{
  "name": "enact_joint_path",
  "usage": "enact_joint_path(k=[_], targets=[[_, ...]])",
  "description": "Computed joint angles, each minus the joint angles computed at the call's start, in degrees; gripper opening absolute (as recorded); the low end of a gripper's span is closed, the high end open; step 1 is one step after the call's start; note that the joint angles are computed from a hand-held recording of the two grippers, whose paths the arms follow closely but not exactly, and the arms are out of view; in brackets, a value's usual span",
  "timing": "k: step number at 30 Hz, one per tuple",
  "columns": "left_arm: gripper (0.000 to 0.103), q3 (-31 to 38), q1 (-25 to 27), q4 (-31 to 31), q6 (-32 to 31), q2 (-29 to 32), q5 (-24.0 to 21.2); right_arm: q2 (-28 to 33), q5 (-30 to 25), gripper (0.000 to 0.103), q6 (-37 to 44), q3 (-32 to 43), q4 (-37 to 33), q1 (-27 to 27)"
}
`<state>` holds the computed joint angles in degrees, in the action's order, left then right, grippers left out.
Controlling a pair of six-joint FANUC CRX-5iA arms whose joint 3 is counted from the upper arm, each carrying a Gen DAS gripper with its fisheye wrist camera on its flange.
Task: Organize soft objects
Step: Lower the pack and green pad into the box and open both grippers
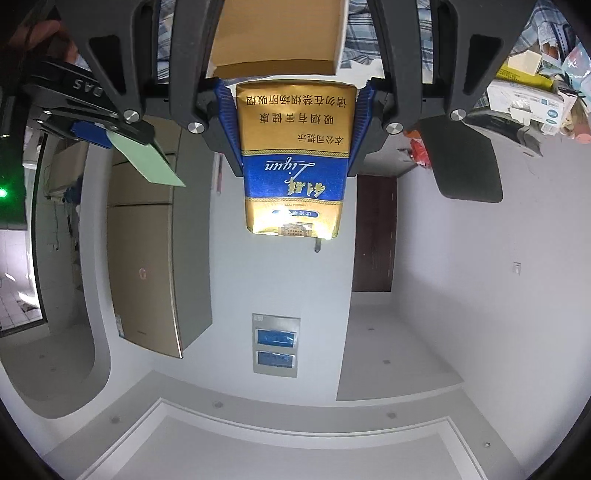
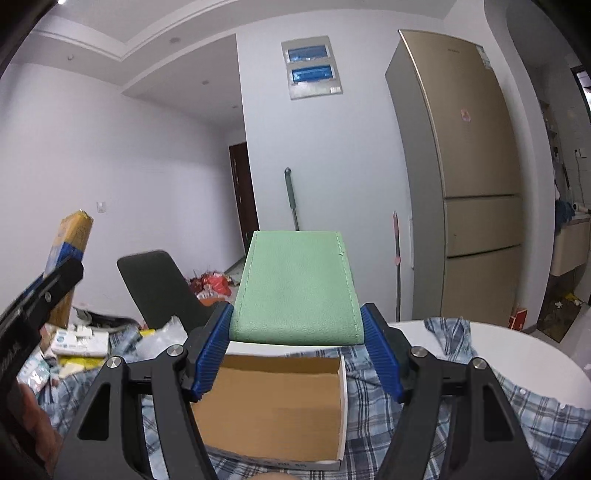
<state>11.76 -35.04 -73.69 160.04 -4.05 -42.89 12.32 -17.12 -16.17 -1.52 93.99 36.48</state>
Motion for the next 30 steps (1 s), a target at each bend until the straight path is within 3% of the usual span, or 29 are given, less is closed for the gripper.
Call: enact_joint_path(k=[5, 11, 14, 17, 19, 22, 30], targets=[[0.054, -0.02, 5.69, 9.84, -7.45, 1.56, 4.18, 1.37, -1.68, 0.068, 8.12, 0.25, -8.36, 1.70], [0.055, 0.97, 14.21, 30.18, -23.79, 4.83, 8.11, 4.55, -4.73, 0.068, 29.04, 5.19, -30.38, 5.22], [0.055, 2.23, 17.43, 40.13, -33.30, 7.49, 6.39, 6.63, -6.81, 0.068, 41.53, 9.41, -43.35, 6.65], [0.055, 4.10, 18.69, 44.29, -37.28, 9.91, 3.70, 8.87, -10.12, 0.068, 51.78, 14.24, -54.33, 7.68], [0.055, 5.29, 20.72, 51.39, -43.37, 12.11, 1.61, 10.23, -12.77, 0.068, 55.92, 16.93, -58.28, 7.94], [0.055, 5.95, 22.50, 57.75, -47.43, 14.35, -1.28, 12.21, -17.40, 0.068, 61.95, 21.31, -65.01, 8.16], [0.055, 8.14, 25.03, 66.00, -52.39, 18.91, -7.22, 15.32, -24.26, 0.068, 70.19, 27.32, -72.79, 8.19]])
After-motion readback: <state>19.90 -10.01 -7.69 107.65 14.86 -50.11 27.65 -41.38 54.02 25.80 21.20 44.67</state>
